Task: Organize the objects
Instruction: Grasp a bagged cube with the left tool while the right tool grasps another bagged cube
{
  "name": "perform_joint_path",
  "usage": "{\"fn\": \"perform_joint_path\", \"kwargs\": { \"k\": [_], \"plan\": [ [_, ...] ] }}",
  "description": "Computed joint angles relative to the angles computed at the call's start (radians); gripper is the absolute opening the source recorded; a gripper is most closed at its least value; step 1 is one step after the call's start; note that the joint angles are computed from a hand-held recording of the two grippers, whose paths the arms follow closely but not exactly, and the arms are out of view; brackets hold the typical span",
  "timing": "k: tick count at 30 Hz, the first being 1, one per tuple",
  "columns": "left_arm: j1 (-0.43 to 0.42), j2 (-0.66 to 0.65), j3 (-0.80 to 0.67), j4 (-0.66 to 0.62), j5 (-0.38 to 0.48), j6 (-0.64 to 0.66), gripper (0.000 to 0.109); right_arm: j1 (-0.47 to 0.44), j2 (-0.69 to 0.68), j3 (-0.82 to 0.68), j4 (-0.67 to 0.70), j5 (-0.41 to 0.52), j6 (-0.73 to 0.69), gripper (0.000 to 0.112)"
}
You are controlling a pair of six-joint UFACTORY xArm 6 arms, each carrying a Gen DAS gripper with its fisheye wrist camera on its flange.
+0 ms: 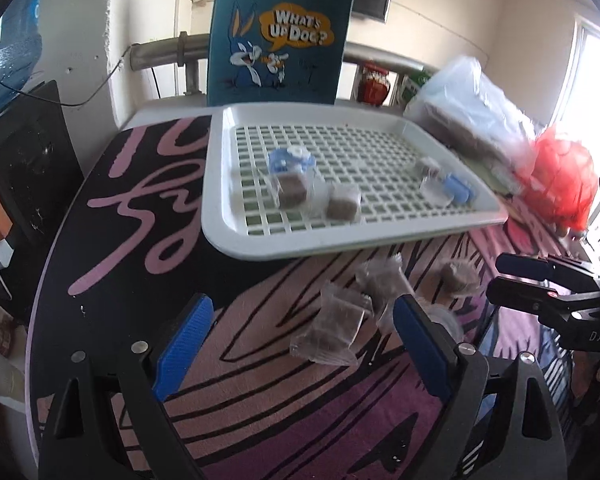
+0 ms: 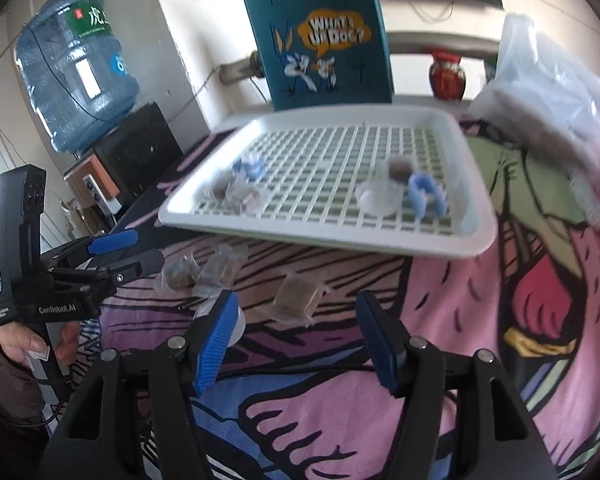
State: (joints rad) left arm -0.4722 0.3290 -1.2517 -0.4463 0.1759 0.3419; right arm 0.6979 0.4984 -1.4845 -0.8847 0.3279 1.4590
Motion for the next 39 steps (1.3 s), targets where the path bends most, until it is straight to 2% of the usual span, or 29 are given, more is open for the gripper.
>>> {"fn": "perform_joint_path", "kwargs": {
  "k": [3, 6, 9, 10, 11, 12, 13, 14, 16, 20, 25, 28, 31, 33, 34, 37, 39],
  "plan": [
    [-0.005, 0.016, -0.014, 0.003, 0.029, 0.016, 0.088, 0.001, 0.043, -0.033, 0.1, 0.005, -0.072, 0.058],
    [-0.003, 0.039, -0.053, 0.019, 0.098, 0.009, 0.072, 0.0, 0.07, -0.053, 0.179, 0.004, -0.129, 0.049],
    [-0.009, 0.037, -0.05, 0.006, 0.091, 0.028, 0.059, -0.001, 0.087, -0.071, 0.181, -0.002, -0.132, 0.047],
    [-0.01, 0.036, -0.048, 0.007, 0.09, 0.033, 0.043, -0.002, 0.09, -0.075, 0.178, -0.003, -0.134, 0.044],
    [-0.013, 0.034, -0.047, -0.008, 0.091, 0.054, 0.031, -0.002, 0.094, -0.079, 0.179, -0.005, -0.144, 0.034],
    [-0.015, 0.032, -0.045, -0.006, 0.092, 0.059, 0.024, 0.001, 0.098, -0.088, 0.179, 0.01, -0.15, 0.032],
    [-0.016, 0.031, -0.042, 0.009, 0.088, 0.047, 0.023, 0.004, 0.099, -0.091, 0.171, 0.02, -0.149, 0.031],
    [-0.016, 0.029, -0.04, 0.01, 0.086, 0.047, 0.023, 0.007, 0.097, -0.091, 0.159, 0.029, -0.145, 0.026],
    [-0.017, 0.02, -0.029, 0.001, 0.078, 0.052, 0.022, 0.01, 0.089, -0.082, 0.127, 0.03, -0.129, 0.026],
    [-0.025, -0.009, 0.004, -0.042, 0.032, 0.081, 0.022, 0.013, 0.042, -0.044, -0.054, 0.032, 0.021, 0.026],
    [-0.046, -0.016, 0.006, -0.099, -0.03, 0.115, 0.022, 0.034, -0.006, -0.028, -0.231, 0.13, 0.136, 0.026],
    [-0.055, -0.007, -0.003, -0.113, -0.064, 0.121, 0.022, 0.042, -0.013, -0.028, -0.275, 0.171, 0.166, 0.026],
    [-0.065, -0.004, 0.012, -0.092, -0.143, 0.103, 0.022, 0.051, -0.021, -0.021, -0.33, 0.211, 0.21, 0.026],
    [-0.066, -0.001, 0.032, -0.029, -0.198, 0.051, 0.023, 0.056, -0.022, -0.021, -0.353, 0.236, 0.223, 0.026],
    [-0.062, -0.002, 0.035, 0.006, -0.195, 0.018, 0.023, 0.057, -0.021, -0.022, -0.361, 0.242, 0.23, 0.026],
    [-0.065, -0.004, 0.036, -0.014, -0.201, 0.039, 0.023, 0.058, -0.025, -0.016, -0.378, 0.244, 0.246, 0.026],
    [-0.061, -0.006, 0.043, 0.039, -0.208, -0.005, 0.023, 0.058, -0.028, -0.013, -0.39, 0.243, 0.253, 0.026]
  ]
}}
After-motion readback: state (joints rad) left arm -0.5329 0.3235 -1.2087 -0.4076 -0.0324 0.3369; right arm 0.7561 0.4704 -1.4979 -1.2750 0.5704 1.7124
